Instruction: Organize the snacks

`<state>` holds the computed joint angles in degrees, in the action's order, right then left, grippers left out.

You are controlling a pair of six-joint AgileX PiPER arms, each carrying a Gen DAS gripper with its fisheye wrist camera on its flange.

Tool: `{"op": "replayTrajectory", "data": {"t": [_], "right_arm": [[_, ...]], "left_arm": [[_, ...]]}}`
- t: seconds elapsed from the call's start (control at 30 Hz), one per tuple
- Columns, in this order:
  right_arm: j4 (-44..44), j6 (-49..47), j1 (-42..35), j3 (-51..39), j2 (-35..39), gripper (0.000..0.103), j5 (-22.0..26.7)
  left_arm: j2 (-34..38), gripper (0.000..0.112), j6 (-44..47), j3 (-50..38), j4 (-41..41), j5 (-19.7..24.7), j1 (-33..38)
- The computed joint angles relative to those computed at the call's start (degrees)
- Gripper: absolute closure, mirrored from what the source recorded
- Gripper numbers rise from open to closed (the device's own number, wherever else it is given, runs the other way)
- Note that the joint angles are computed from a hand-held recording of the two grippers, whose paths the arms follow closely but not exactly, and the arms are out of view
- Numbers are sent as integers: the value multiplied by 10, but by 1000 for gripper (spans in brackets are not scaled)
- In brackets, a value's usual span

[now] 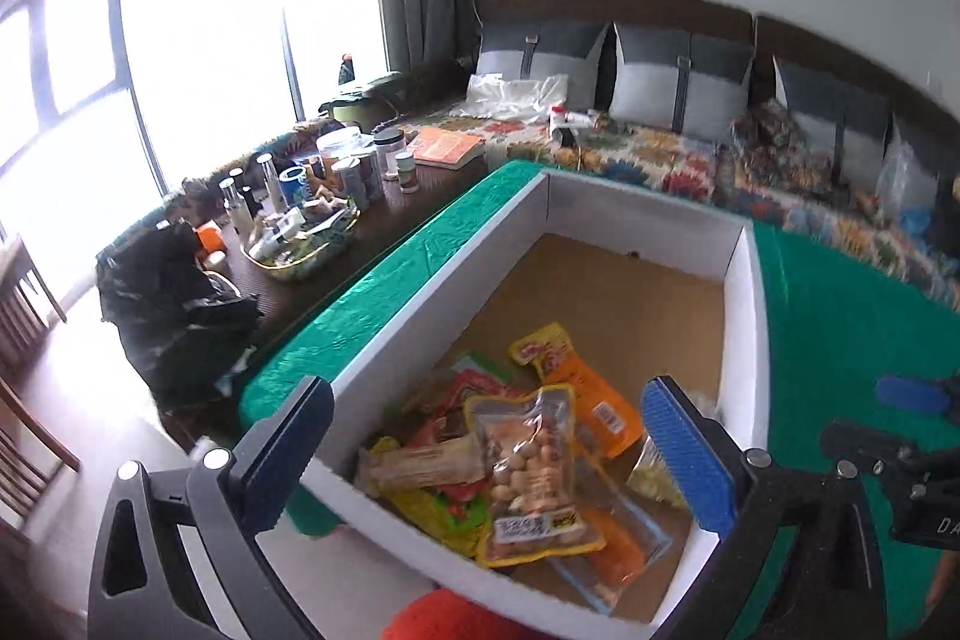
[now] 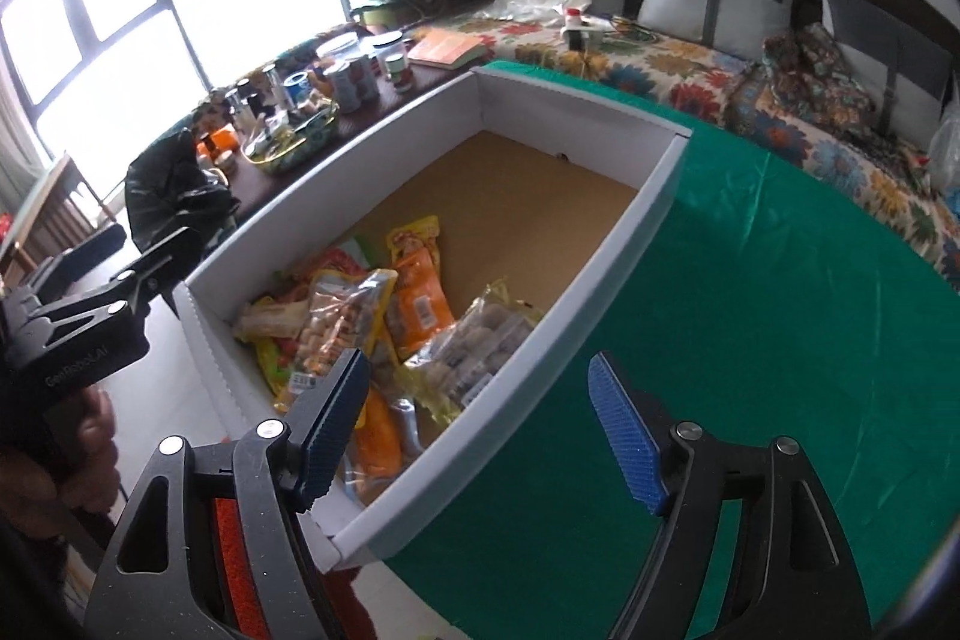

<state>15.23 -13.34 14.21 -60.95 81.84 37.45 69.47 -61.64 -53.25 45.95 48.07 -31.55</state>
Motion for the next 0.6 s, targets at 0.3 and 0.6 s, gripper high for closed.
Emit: {"op": "replayTrajectory", "data": {"t": [0.3, 0.6], "right_arm": [[-38, 52, 22, 8, -13, 24, 1], [-74, 89, 58, 12, -21, 24, -3]], "left_arm": [[-5, 11, 3, -4, -25, 50, -6], [-7, 10, 24, -7, -32, 66, -9]]}}
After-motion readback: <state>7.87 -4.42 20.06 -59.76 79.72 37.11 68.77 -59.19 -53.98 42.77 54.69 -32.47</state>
